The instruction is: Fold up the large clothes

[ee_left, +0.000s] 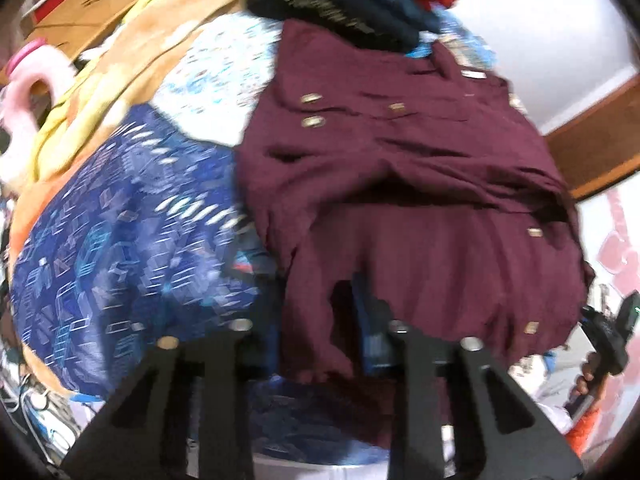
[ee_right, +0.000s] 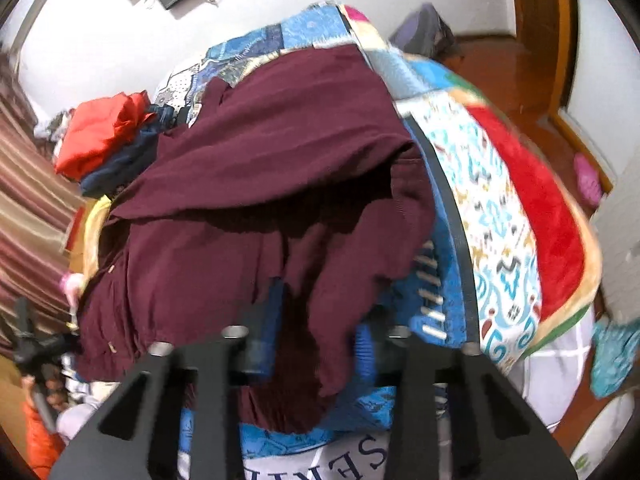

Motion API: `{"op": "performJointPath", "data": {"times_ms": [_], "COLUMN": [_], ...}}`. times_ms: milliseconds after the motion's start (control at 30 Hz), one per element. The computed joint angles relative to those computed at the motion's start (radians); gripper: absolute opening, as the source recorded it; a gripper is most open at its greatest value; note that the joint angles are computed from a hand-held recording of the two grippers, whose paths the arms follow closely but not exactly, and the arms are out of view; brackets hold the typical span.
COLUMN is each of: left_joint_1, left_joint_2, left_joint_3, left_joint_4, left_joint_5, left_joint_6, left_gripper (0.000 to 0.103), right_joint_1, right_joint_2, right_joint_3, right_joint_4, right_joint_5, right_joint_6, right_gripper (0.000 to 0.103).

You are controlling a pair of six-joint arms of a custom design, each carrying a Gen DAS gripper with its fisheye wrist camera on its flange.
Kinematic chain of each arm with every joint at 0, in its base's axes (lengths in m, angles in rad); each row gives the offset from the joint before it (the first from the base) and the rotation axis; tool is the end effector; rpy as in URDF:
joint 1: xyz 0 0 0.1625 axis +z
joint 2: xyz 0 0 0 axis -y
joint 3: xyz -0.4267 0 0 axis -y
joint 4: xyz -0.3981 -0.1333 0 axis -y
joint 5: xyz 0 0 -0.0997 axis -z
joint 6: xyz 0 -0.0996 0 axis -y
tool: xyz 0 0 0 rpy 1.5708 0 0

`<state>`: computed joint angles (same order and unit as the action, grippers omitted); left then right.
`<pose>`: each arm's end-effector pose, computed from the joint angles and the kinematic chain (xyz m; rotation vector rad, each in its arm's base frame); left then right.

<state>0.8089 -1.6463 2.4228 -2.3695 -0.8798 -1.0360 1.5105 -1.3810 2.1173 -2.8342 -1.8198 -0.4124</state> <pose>-0.1014 -0.3914 0.2345 -0.3692 2.6003 -0.7580 0.0778 -0.5158 0.2809 0.3847 -2.6855 0.6318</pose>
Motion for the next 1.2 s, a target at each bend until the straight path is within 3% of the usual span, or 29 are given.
{"op": "performJointPath", "data": {"times_ms": [67,200,400,667,900,1033,1200], "left_joint_1": [-0.022,-0.044,-0.024,0.028,0.132,0.218,0.318], "left_joint_2": [0.011,0.036,0.070,0.145,0.279,0.342,0.432], "left_joint_3": [-0.013,-0.045,-0.108,-0.240,-0.410,-0.477,-0.572], "left_joint_4": [-0.011,-0.032,-0.161,-0.358,-0.404,-0.416,-0.363], "left_joint_5": [0.021,0.075,0.104,0.110,0.139,0.107,0.038], "left_joint_6": [0.024,0.070,0.198,0.407,0.538,0.538,0.524], "left_gripper": [0.021,0.013,0.010,0.009,0.009,0.009,0.009], "right_joint_1": [0.027,0.050,0.090,0.142,0.170,0.178,0.154], "right_joint_2": [0.009,0.007,0.036,0.157,0.313,0.411,0.523], "right_joint_3": [0.007,-0.011,-0.083,-0.254,-0.455,-0.551,-0.685], "right_joint_4": [-0.053,-0.066,-0.060,-0.068,-0.055,-0.083,-0.001], "right_joint_5": [-0.027,0.012,0.042,0.058,0.007,-0.064,-0.117], "right_joint_6": [-0.035,-0.069,-0.098,-0.086,-0.036,-0.043,0.000], "right_gripper": [0.011,0.008,0.007,0.007,0.007,0.007,0.007]}}
